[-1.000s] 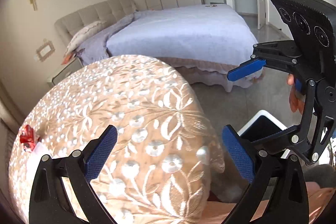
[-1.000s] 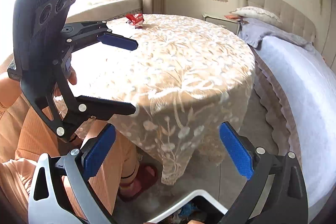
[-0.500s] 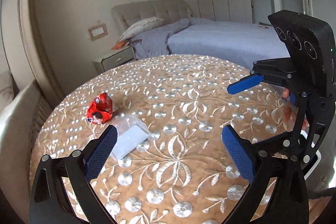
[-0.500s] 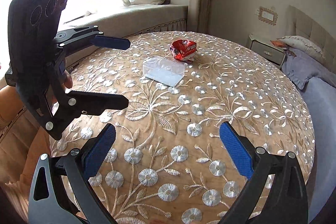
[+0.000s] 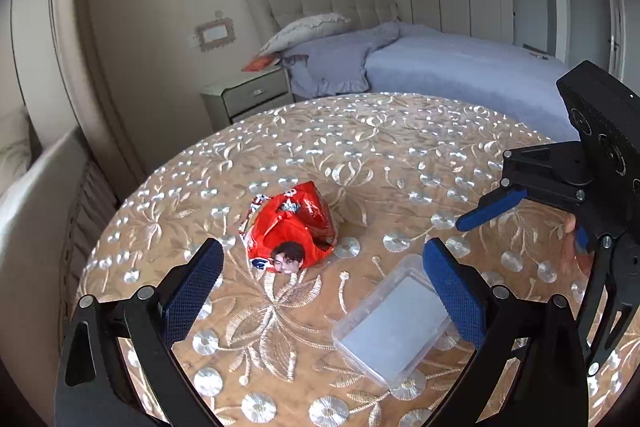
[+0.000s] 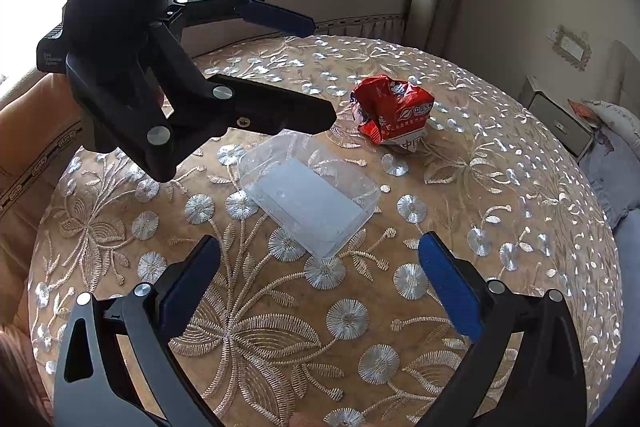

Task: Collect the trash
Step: 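Grasp the red snack packet with the left tool while the right tool grasps the clear plastic box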

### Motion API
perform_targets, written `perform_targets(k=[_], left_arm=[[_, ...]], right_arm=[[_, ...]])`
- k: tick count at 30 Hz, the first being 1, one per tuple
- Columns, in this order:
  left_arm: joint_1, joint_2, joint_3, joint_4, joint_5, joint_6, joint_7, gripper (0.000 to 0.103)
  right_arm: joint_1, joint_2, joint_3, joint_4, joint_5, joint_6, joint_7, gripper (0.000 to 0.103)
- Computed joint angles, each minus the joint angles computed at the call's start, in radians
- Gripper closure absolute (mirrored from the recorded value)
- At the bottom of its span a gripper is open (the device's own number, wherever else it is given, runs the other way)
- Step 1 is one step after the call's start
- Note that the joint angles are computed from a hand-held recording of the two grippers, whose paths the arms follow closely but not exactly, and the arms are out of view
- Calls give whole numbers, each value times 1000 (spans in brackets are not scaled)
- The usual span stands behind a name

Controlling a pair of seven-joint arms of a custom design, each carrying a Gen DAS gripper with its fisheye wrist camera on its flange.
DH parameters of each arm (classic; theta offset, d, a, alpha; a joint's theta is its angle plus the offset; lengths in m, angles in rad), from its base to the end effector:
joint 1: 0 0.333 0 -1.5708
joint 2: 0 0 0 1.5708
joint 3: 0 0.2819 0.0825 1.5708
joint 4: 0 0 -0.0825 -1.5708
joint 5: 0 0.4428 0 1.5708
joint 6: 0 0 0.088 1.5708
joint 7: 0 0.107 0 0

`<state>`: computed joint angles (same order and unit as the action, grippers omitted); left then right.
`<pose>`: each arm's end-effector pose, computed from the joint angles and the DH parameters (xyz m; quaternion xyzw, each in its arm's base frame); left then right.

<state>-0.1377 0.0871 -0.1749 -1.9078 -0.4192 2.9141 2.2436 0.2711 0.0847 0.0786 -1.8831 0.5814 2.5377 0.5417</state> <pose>0.6559 -0.1825 0.5004 -0.4099 0.7906 -0.3605 0.2775 0.6389 0.2250 0.4675 -0.8970 0.2689 -0.1454 0.3194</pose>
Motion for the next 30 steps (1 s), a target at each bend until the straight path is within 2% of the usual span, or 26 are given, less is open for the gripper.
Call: perform_targets(k=[4,7,12,15,17,19,21,23,25,30], left_arm=[[-13,133,31,161,140,-82,-67,5],[-5,216,21,272,138,-147,-33,5],[-12,370,26,498,167,-333,-31,5],[-16,425,25,578,178,-428,-43,5],[-33,417,39,552,215,-404,-53,8],[-38,381,43,486,224,-339,-66,21],[-54,351,65,436,254,-288,-121,28],[-58,321,70,393,269,-254,-150,33],[-67,289,79,347,297,-226,-182,38],[-74,176,69,190,325,-155,-230,42]], right_arm=[[-2,106,-2,129,-53,-92,15,5],[-5,174,-1,212,-79,-143,24,5],[-15,266,11,341,-76,-218,12,5],[-14,297,17,385,-80,-242,5,5],[-14,301,21,391,-74,-250,3,6],[-12,296,23,382,-68,-239,0,12],[-20,255,30,330,-34,-238,-5,21],[-26,226,29,295,-3,-241,10,38],[-29,190,27,249,23,-237,18,41],[-13,44,24,49,58,-136,-19,41]])
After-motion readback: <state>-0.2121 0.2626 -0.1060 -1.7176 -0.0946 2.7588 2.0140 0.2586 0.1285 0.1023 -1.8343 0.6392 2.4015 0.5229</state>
